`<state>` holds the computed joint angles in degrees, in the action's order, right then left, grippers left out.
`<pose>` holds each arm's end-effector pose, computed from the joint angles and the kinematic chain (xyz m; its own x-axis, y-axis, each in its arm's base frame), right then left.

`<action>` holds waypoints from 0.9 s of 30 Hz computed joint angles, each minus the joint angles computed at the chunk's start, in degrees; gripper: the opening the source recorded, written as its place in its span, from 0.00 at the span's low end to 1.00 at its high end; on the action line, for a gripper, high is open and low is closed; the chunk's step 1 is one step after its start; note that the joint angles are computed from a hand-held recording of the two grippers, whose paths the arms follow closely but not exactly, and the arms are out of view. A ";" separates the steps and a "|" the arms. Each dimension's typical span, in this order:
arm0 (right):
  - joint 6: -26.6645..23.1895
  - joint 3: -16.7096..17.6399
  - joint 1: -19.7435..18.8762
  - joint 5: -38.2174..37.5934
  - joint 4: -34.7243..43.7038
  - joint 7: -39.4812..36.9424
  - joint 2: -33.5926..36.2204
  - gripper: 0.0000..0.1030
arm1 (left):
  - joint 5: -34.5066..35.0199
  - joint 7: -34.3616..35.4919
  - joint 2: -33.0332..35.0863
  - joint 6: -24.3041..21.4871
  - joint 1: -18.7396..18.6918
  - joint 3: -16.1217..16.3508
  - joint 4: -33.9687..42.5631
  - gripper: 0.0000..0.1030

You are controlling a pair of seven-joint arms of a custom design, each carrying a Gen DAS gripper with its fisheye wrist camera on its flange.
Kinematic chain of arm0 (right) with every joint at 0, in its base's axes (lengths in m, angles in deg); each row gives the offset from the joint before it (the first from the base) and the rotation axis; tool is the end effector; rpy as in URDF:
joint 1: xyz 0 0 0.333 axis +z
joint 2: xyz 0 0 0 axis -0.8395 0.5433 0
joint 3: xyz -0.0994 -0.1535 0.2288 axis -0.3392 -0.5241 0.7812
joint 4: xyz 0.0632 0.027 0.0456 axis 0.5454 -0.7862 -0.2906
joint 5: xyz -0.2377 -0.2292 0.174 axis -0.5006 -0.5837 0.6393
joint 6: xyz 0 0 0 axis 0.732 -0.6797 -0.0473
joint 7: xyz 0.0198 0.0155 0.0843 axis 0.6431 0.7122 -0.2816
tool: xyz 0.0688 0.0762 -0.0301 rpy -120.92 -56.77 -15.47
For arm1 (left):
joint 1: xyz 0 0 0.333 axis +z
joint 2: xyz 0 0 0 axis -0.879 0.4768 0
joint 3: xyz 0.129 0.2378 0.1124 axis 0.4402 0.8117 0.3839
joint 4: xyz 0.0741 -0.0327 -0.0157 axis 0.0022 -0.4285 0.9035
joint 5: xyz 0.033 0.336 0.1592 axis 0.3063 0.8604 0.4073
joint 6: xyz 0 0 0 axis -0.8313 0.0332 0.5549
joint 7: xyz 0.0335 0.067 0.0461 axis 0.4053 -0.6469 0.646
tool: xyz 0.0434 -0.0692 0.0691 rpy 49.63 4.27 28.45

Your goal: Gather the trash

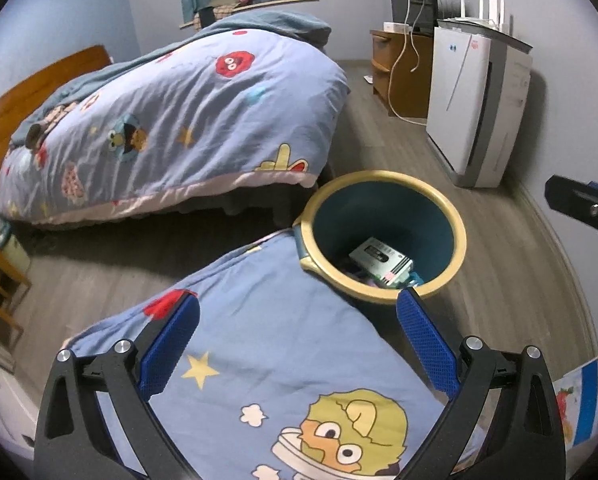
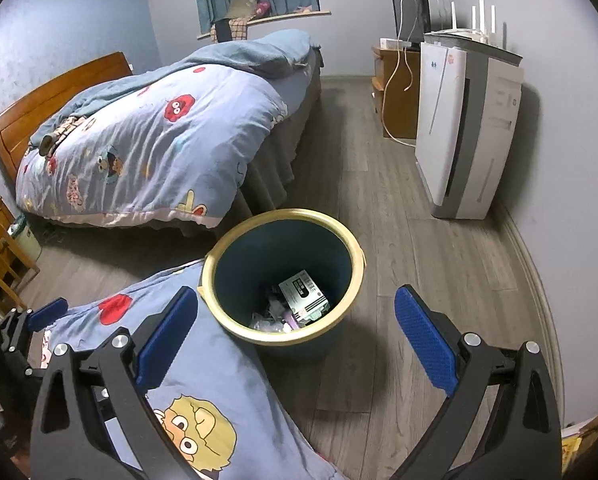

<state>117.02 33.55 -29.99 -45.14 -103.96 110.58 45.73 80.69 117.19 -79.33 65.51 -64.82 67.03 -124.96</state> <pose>0.5287 0.3371 0.6230 0.0542 -0.9881 -0.1441 -0.6899 0.0673 -0.7208 0.5112 -0.1438 0.5975 -0.0485 -0.9920 -0.1162 -0.7175 0.1155 -0.6869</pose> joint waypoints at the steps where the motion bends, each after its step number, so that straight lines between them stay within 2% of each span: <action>1: -0.48 0.06 -0.02 0.45 0.25 -0.20 0.18 0.94 | -0.19 0.00 0.00 0.05 -0.05 0.04 0.04 0.95; 12: -2.46 -0.10 0.69 0.18 1.77 -1.01 1.21 0.94 | -0.75 -0.18 -1.17 1.93 0.34 0.20 -1.01 0.95; 27: -3.16 -0.26 1.13 -0.12 2.52 -1.42 1.73 0.94 | -0.44 -0.45 -1.22 1.91 0.59 -0.07 -0.93 0.95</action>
<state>113.86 33.28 -28.86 -45.26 -101.44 109.16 47.46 80.25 116.74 -80.56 67.42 -64.23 66.95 -125.89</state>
